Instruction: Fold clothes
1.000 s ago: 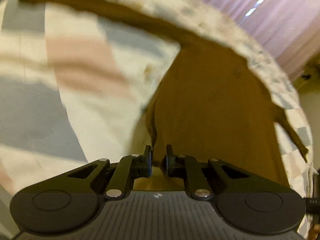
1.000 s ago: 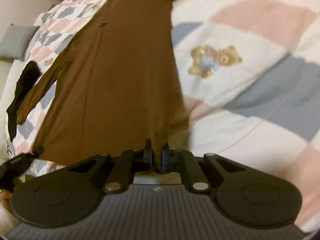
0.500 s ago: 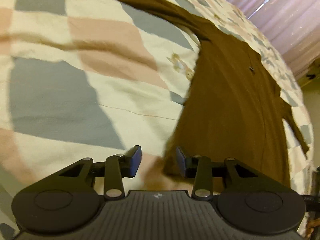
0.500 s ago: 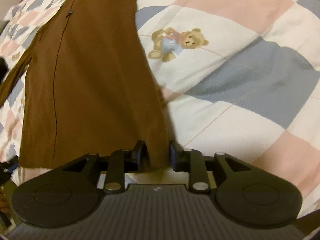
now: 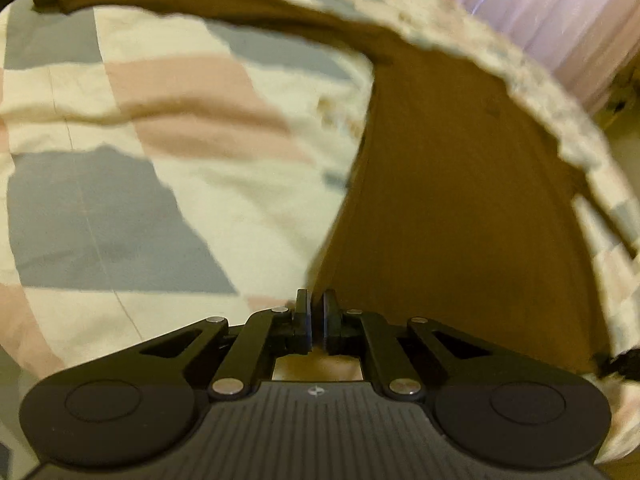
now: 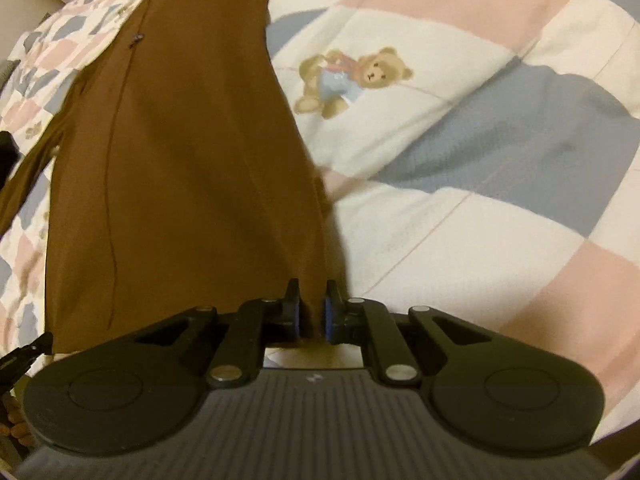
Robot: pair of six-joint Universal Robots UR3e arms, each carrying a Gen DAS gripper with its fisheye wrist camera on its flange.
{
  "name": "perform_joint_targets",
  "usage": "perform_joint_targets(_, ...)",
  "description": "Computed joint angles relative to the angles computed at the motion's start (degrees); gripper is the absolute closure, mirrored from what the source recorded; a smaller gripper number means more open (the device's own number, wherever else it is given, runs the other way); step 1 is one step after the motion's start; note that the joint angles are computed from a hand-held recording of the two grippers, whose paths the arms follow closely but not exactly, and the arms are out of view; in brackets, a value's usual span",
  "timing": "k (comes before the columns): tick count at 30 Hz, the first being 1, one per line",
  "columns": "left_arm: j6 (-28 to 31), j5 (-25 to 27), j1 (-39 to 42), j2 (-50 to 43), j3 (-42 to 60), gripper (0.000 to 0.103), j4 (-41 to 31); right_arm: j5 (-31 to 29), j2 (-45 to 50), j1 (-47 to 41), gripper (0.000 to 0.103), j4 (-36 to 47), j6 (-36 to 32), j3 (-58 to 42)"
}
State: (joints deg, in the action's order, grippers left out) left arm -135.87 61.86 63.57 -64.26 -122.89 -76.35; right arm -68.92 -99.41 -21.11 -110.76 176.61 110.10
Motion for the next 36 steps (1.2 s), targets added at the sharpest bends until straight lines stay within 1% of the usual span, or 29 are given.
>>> perform_joint_targets(2,-3.4,2.8,-2.3,-1.1,-0.1,0.089,2.6,-1.5,1.1,1.3,0.092,2.0,0.0,-2.8)
perform_joint_targets(3,-4.4,4.1,-2.9,-0.5,1.5,0.086,1.0,-2.7,0.2,1.5,0.083,4.2,-1.0,-4.3)
perform_joint_targets(4,-5.3,5.4,-3.5,0.1,3.2,0.083,-0.6,-4.1,-0.6,1.8,0.078,6.3,-1.9,-5.9)
perform_joint_targets(5,-6.3,6.7,-4.1,0.5,4.9,0.084,-2.2,-6.1,-1.4,2.5,0.071,8.6,-2.6,-7.6)
perform_joint_targets(7,-7.4,10.6,-5.6,2.2,9.4,0.084,-7.3,-9.6,-3.8,3.1,0.069,13.5,-4.0,-10.8)
perform_joint_targets(8,-7.7,12.4,-6.4,3.1,11.9,0.083,-10.5,-9.8,-5.4,2.6,0.068,15.9,-4.6,-11.9)
perform_joint_targets(9,-8.7,13.9,-7.7,3.9,14.4,0.083,-13.3,-9.0,-7.3,1.4,0.066,19.0,-5.3,-13.2)
perform_joint_targets(11,-11.2,16.7,-11.3,4.4,20.4,0.081,-18.8,-5.4,-9.9,-1.2,0.061,25.6,-6.4,-17.1)
perform_joint_targets(12,-13.5,17.2,-14.4,3.4,24.7,0.077,-22.0,-3.4,-10.8,-2.4,0.060,29.2,-7.1,-19.8)
perform_joint_targets(13,-16.1,17.6,-17.8,2.0,29.2,0.075,-24.8,-1.1,-11.9,-4.2,0.059,33.0,-8.9,-22.8)
perform_joint_targets(14,-19.1,17.5,-21.6,0.2,34.0,0.071,-27.1,1.2,-12.6,-5.7,0.055,36.8,-10.6,-26.3)
perform_joint_targets(15,-21.9,17.1,-25.5,-2.1,39.5,0.065,-29.6,3.2,-12.4,-6.2,0.045,39.4,-11.4,-30.5)
perform_joint_targets(16,-24.6,16.8,-29.3,-4.5,45.0,0.062,-31.6,4.6,-12.2,-6.5,0.038,41.6,-12.1,-34.4)
perform_joint_targets(17,-27.1,16.5,-32.8,-6.8,50.3,0.057,-33.4,5.8,-11.8,-6.8,0.028,43.7,-13.0,-38.6)
perform_joint_targets(18,-29.0,16.0,-35.9,-9.5,56.2,0.052,-35.6,6.8,-11.3,-7.5,0.025,46.1,-14.3,-43.1)
perform_joint_targets(19,-30.5,15.6,-38.7,-12.0,61.8,0.052,-37.7,7.7,-10.5,-8.1,0.025,48.3,-15.5,-47.6)
perform_joint_targets(22,-34.8,16.3,-44.9,-16.7,72.7,0.050,-39.7,9.7,-8.4,-10.3,0.021,53.6,-18.3,-58.4)
perform_joint_targets(25,-37.8,18.2,-48.7,-19.4,79.3,0.050,-41.7,11.1,-6.8,-13.0,0.020,58.9,-20.6,-65.3)
perform_joint_targets(30,-41.4,23.8,-54.7,-20.4,81.8,0.050,-41.7,11.7,-6.7,-16.6,0.018,67.8,-24.6,-71.1)
perform_joint_targets(33,-44.5,26.5,-58.2,-21.9,84.7,0.050,-43.1,11.2,-7.1,-17.2,0.017,70.0,-25.5,-71.9)
perform_joint_targets(36,-46.4,28.6,-60.5,-22.4,85.7,0.050,-43.3,10.9,-7.9,-17.7,0.016,70.1,-26.4,-71.1)
